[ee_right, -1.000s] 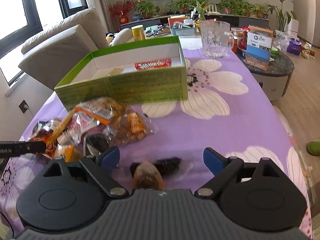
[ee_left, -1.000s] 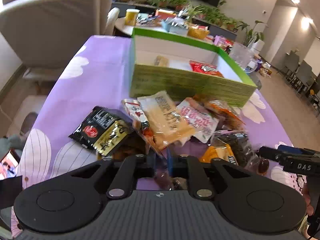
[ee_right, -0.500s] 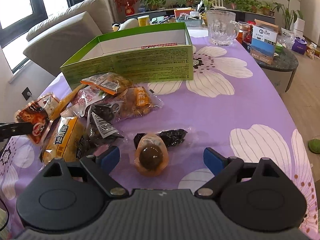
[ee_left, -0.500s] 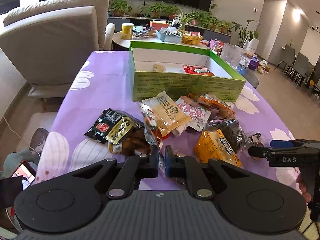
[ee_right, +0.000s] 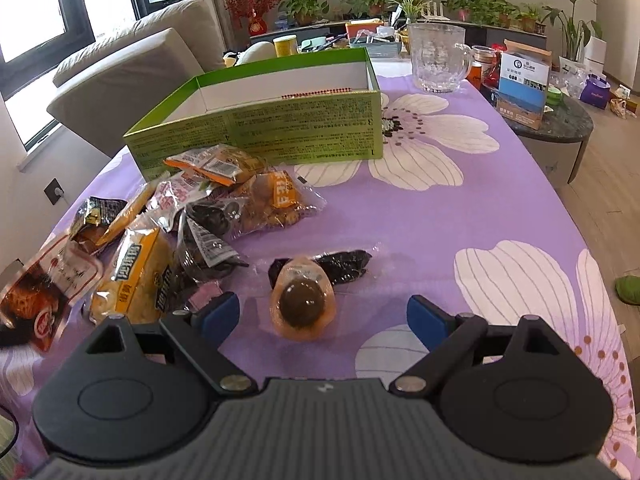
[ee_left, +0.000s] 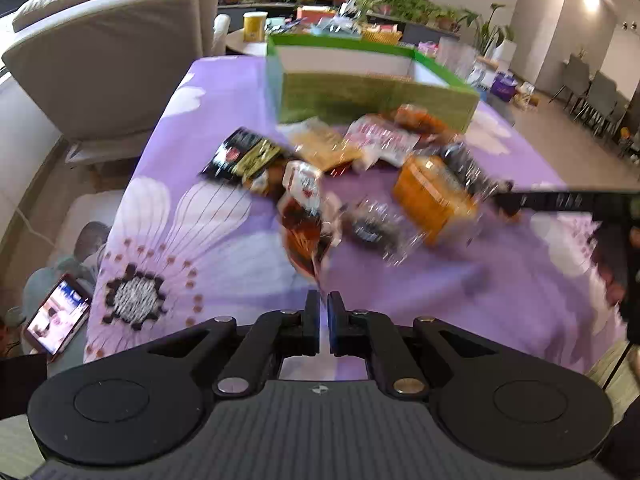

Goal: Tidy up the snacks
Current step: 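Grasp the clear red-labelled packet with the left tool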

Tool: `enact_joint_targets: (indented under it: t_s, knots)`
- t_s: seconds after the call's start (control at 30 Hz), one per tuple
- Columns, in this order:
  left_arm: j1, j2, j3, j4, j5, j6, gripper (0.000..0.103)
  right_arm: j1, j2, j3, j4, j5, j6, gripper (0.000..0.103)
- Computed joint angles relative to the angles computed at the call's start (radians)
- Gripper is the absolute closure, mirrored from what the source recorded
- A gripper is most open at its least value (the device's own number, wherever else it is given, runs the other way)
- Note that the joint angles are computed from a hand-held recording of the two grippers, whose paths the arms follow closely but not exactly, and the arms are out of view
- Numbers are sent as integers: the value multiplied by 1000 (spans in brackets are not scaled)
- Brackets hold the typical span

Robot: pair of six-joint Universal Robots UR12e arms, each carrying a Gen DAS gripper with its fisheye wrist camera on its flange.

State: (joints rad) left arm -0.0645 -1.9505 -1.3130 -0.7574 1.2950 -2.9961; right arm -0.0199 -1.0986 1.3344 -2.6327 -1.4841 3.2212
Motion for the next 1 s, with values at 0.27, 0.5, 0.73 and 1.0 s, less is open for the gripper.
enact_joint_targets:
  t_s: [0.27, 0.5, 0.73, 1.0]
  knots:
    - [-4, 0, -2, 0, 45, -14, 83, 20, 15, -22, -49, -2, -71, 42]
    - [-2, -5, 5, 24, 87, -26, 65, 29, 28, -37, -36, -9, -130, 42]
    - [-2, -54, 58, 107, 41, 53, 41, 32, 41, -61, -28, 8, -162, 42]
    - [-7, -99, 125, 9, 40, 95, 41, 36, 50, -80, -15, -1, -175, 42]
